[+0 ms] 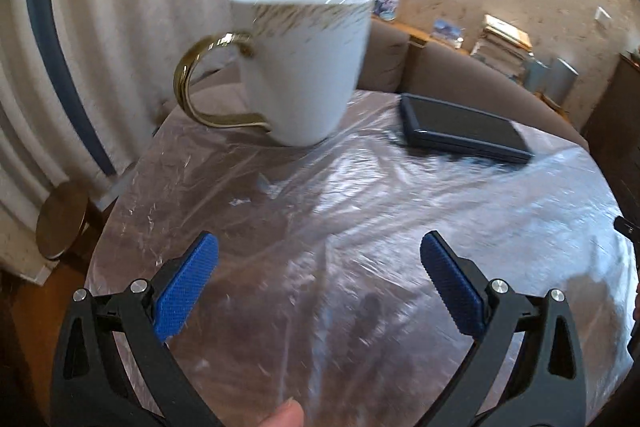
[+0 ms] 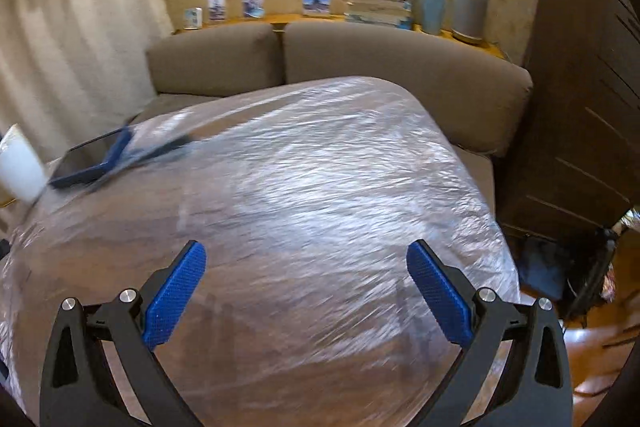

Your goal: Collect trash

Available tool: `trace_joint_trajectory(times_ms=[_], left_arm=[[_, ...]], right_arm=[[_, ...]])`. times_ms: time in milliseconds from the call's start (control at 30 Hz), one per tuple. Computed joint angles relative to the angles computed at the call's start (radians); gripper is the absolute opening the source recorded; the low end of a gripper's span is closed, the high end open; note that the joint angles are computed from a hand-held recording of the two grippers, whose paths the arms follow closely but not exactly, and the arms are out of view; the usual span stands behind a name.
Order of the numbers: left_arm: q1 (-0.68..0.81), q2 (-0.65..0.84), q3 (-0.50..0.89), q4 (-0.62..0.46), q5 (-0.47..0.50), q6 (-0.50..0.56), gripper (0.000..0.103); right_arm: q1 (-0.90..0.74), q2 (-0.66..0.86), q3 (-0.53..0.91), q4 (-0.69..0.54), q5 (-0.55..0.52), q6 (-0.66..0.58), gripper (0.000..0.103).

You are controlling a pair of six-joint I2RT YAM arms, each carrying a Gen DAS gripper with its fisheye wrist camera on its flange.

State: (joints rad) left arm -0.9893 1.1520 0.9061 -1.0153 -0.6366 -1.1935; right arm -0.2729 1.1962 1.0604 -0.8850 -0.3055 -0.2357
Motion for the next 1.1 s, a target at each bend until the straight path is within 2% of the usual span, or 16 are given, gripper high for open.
trace_joint_trajectory(times_ms=[267,433,500,1100], left_arm=[[0.110,-0.002,-0.054,0.102,0.070,0.117,0.102],[0.146,0.070,-0.013,0.069,0.099,0.144,0.102],[0.138,0.069,-0.007,0.060,0.096,0.141,0.102],[0.139,0.061,-0.014,0.059,0.097,0.142,0.102]], right_arm=[[-0.003,0.050,-0.001,0.045,0.039,-0.017,0.099],[0.038,0.041,0.002,0.036,0.104,-0.009,0.099],[0.064,0.037,-0.004,0.041,0.148,-0.004,0.099],[0.052,0.039,-0.004,0.042,0.145,-0.012,0.099]])
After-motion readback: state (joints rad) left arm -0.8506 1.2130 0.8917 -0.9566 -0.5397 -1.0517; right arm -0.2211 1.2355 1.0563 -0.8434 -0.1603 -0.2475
